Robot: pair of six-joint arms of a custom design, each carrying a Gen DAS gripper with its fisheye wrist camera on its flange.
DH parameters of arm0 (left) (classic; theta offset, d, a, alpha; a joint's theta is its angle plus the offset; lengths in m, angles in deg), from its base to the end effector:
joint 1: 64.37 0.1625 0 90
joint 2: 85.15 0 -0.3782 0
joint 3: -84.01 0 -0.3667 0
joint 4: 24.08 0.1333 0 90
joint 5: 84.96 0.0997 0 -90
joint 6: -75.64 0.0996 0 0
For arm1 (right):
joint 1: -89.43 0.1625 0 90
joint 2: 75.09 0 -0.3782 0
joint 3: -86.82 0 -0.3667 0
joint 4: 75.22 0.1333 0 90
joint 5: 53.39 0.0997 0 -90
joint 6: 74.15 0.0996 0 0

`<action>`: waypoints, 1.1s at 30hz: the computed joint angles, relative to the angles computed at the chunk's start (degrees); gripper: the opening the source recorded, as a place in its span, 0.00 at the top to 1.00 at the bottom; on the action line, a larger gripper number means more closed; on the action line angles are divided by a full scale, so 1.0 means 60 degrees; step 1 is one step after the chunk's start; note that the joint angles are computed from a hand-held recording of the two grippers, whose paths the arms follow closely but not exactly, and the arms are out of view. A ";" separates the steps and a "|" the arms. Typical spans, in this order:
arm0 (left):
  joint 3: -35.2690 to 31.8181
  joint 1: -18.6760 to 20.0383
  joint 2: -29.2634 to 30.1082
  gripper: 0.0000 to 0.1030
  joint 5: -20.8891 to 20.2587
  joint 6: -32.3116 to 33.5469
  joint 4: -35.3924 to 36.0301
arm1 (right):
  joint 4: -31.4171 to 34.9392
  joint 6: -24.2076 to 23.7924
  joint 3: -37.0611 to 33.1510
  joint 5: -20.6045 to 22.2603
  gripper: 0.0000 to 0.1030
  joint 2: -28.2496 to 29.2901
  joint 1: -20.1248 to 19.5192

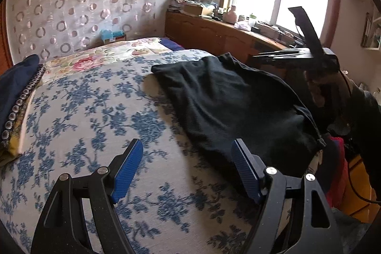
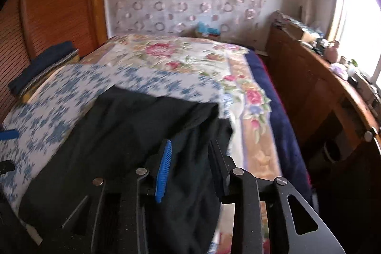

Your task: Fold small clothes

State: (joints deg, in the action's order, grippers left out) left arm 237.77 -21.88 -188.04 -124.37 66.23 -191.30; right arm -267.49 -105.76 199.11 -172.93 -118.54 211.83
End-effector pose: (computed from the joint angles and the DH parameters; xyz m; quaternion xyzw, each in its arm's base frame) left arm -0.0530 -0.3337 0.2343 0.1953 0.8639 -0.3794 0.2676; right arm 0.3593 -0.4090 0.0632 0.4286 -0.8242 0.2798 0.2422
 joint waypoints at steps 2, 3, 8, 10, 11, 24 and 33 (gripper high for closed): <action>-0.0080 0.0040 0.0241 0.25 -0.0083 0.0050 -0.0084 | 0.0166 -0.0051 -0.0031 0.0043 0.68 0.0089 0.0029; -0.0142 0.0072 0.0383 0.25 -0.0121 0.0084 -0.0105 | 0.0259 -0.0189 -0.0187 0.0027 0.68 0.0178 -0.0026; -0.0368 0.0245 0.0900 0.25 -0.0363 0.0238 -0.0244 | 0.1296 -0.0205 -0.0993 -0.0316 0.69 0.0485 -0.0155; -0.0394 0.0314 0.1020 0.25 -0.0537 0.0201 -0.0293 | 0.1812 -0.0088 -0.1335 -0.0269 0.89 0.0482 -0.0333; -0.0381 0.0318 0.1042 0.25 -0.0582 0.0168 -0.0299 | 0.2037 -0.0030 -0.1342 -0.0112 0.92 0.0356 -0.0444; -0.0205 0.0190 0.0959 0.25 -0.0789 -0.0481 0.0267 | 0.0735 0.0391 -0.0838 -0.0975 0.96 -0.0747 -0.0941; 0.0143 -0.0255 0.0310 0.25 -0.0818 -0.0988 0.0934 | -0.0234 -0.0211 0.0134 -0.1559 0.69 -0.1300 -0.0713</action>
